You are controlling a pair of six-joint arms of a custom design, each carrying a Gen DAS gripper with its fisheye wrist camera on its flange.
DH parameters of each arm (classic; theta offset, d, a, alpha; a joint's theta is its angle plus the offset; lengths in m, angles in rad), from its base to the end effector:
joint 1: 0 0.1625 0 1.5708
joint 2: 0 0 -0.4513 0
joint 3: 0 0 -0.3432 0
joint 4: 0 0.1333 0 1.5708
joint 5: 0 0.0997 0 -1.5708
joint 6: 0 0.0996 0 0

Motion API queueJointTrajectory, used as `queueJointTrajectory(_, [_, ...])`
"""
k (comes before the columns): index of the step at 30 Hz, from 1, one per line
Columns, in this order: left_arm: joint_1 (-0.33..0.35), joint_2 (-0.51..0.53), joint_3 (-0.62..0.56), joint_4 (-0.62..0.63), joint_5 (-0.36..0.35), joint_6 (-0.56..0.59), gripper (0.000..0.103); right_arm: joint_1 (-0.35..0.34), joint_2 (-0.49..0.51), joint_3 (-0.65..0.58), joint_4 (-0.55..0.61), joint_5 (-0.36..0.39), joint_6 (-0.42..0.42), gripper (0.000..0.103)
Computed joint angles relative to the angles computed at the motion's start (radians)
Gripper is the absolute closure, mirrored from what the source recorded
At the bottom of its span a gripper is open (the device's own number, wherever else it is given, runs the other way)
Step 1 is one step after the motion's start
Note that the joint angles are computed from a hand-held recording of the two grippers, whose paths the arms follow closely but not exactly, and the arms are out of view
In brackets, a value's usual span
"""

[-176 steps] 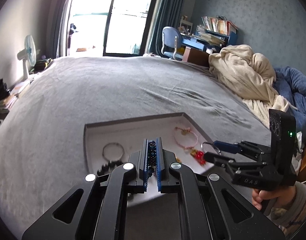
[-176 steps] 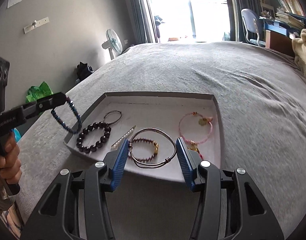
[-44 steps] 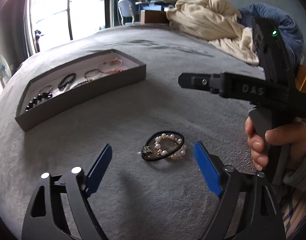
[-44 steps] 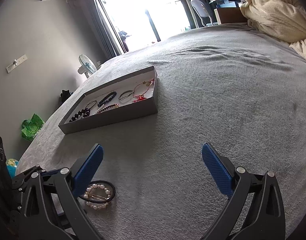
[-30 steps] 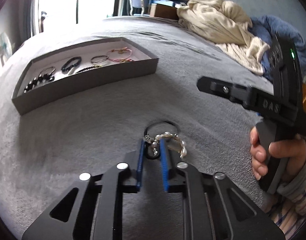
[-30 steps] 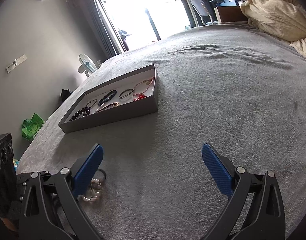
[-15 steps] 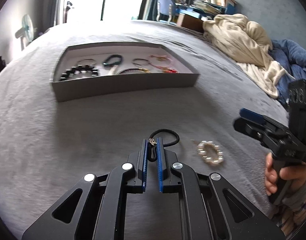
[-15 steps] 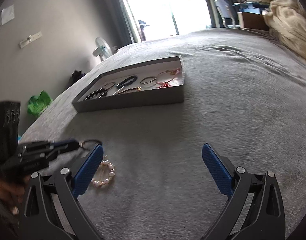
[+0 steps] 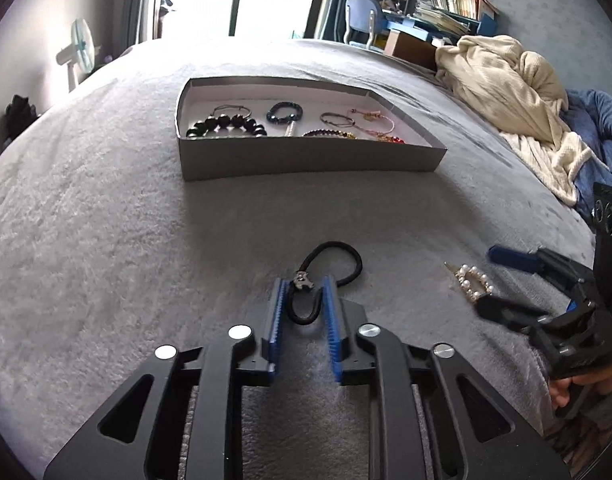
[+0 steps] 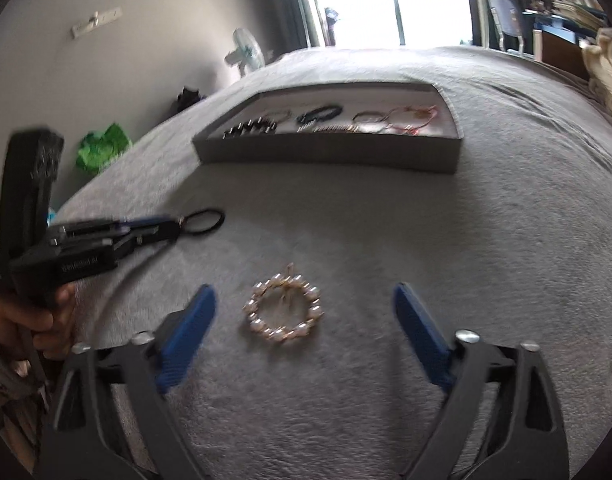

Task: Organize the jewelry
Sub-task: 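Grasp the pearl ring hair clip with the right gripper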

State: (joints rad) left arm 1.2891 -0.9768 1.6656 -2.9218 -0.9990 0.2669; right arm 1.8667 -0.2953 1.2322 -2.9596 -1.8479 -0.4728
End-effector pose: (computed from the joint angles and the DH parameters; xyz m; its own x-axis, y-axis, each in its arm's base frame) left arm -0.0002 -0.6742 0.3136 -0.8106 0.1170 -0.5738 0.4489 0.7534 -0.4805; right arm 0.3250 -0.7023 -0.0253 -0.7307 -0.5398 0.4180 -0.6684 0.6904 -0.2767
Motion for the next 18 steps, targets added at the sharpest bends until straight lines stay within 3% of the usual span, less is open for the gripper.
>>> queueJointTrajectory(4, [-0.007, 0.011, -0.009, -0.003, 0.021, 0.028, 0.064, 0.006, 0.013, -0.016, 0.020, -0.025, -0.007, 0.032])
queueJointTrajectory(11, [-0.001, 0.045, -0.082, 0.081, 0.067, 0.039, 0.062, 0.006, 0.024, -0.036, 0.040, -0.034, -0.002, 0.037])
queueJointTrajectory(15, [0.001, 0.056, -0.092, 0.092, 0.073, 0.052, 0.062, 0.003, 0.021, -0.033, 0.034, -0.032, 0.001, 0.045])
queueJointTrajectory(18, [-0.003, 0.054, -0.078, 0.070, 0.075, 0.071, 0.075, 0.001, 0.019, -0.027, 0.023, -0.027, 0.003, 0.052])
